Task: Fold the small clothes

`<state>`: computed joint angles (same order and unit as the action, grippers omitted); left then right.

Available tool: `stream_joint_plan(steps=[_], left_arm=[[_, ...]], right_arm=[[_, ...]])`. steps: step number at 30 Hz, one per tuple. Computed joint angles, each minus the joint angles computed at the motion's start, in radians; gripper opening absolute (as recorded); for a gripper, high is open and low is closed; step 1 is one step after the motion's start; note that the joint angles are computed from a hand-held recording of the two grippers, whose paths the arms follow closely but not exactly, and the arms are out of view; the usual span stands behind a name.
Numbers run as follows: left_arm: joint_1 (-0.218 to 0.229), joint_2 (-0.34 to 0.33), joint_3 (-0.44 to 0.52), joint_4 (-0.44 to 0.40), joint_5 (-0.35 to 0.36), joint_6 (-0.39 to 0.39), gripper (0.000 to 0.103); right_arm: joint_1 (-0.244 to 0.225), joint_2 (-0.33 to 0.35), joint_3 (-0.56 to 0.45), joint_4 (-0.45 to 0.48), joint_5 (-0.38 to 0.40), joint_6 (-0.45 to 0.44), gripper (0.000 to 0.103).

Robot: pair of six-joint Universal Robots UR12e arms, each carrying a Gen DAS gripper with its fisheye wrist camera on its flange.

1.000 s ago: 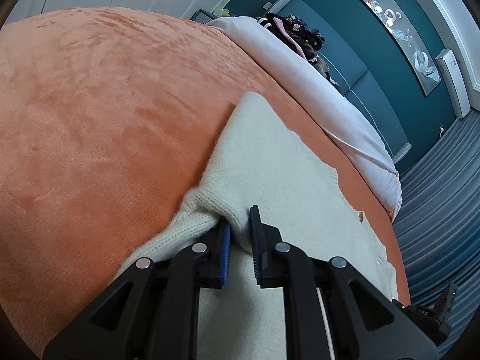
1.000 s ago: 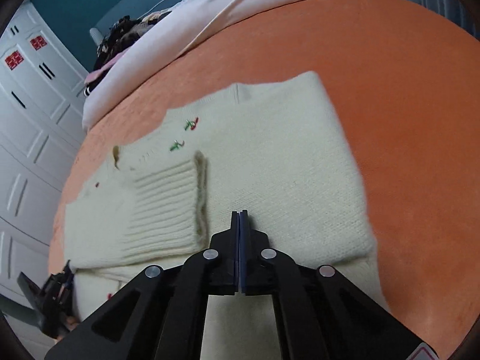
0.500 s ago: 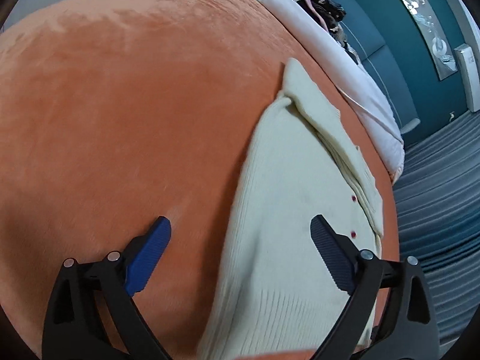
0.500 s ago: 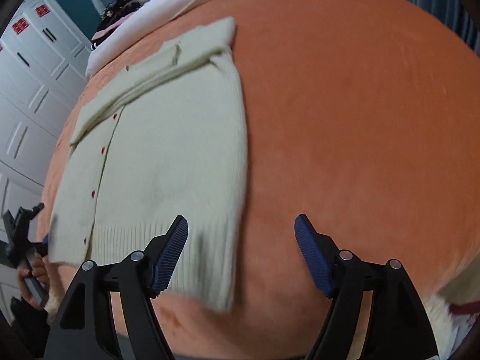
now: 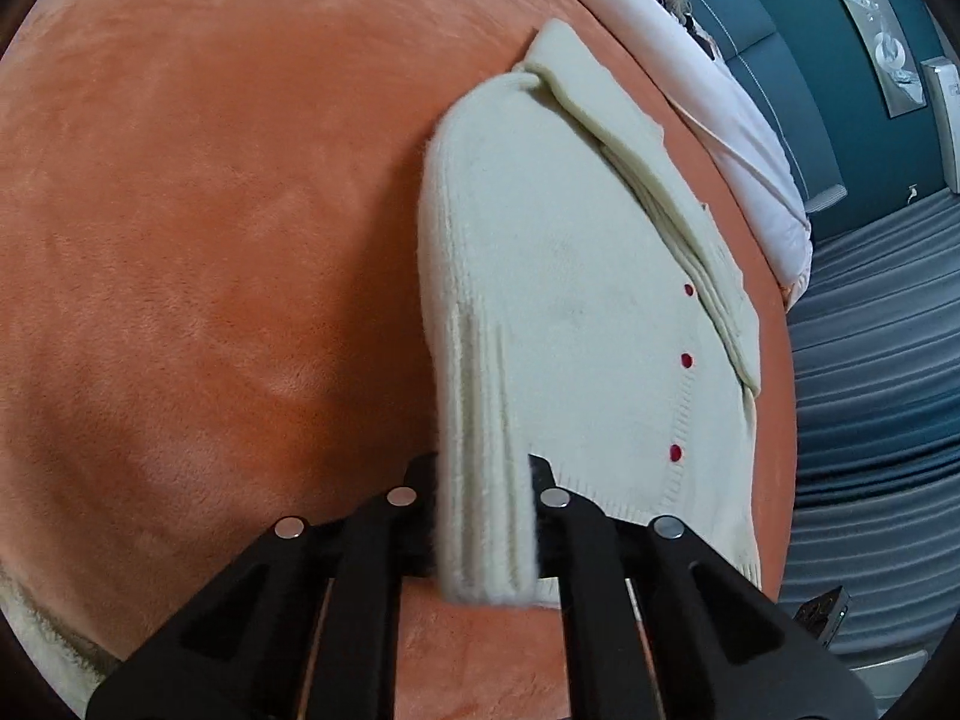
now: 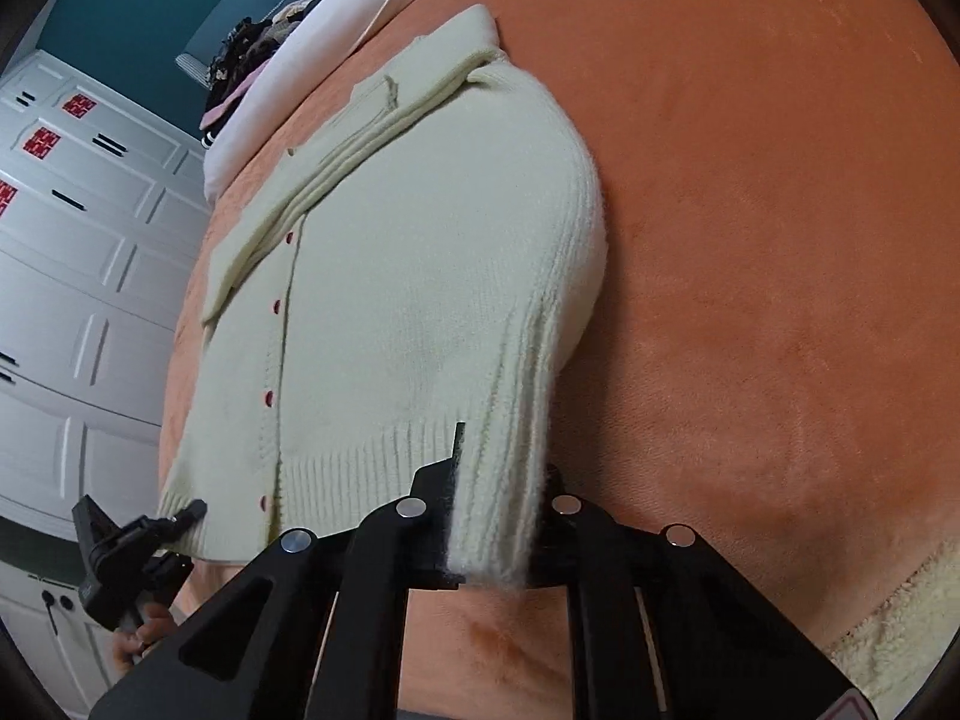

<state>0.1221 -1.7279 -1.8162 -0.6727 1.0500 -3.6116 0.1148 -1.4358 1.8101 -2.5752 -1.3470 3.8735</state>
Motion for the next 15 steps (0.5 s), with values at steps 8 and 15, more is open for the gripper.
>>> stream_joint_plan(steps=[8,15], left_arm=[[0.019,0.116,-0.041,-0.032,-0.009,0.115,0.006],[0.061,0.272,-0.147,-0.261,-0.038,0.273,0.006]], right_arm=[[-0.013,-0.084,0.02,-0.046,0.032,-0.095,0.008],[0.014,-0.206,0.081,0.215,0.053,-0.257,0.008]])
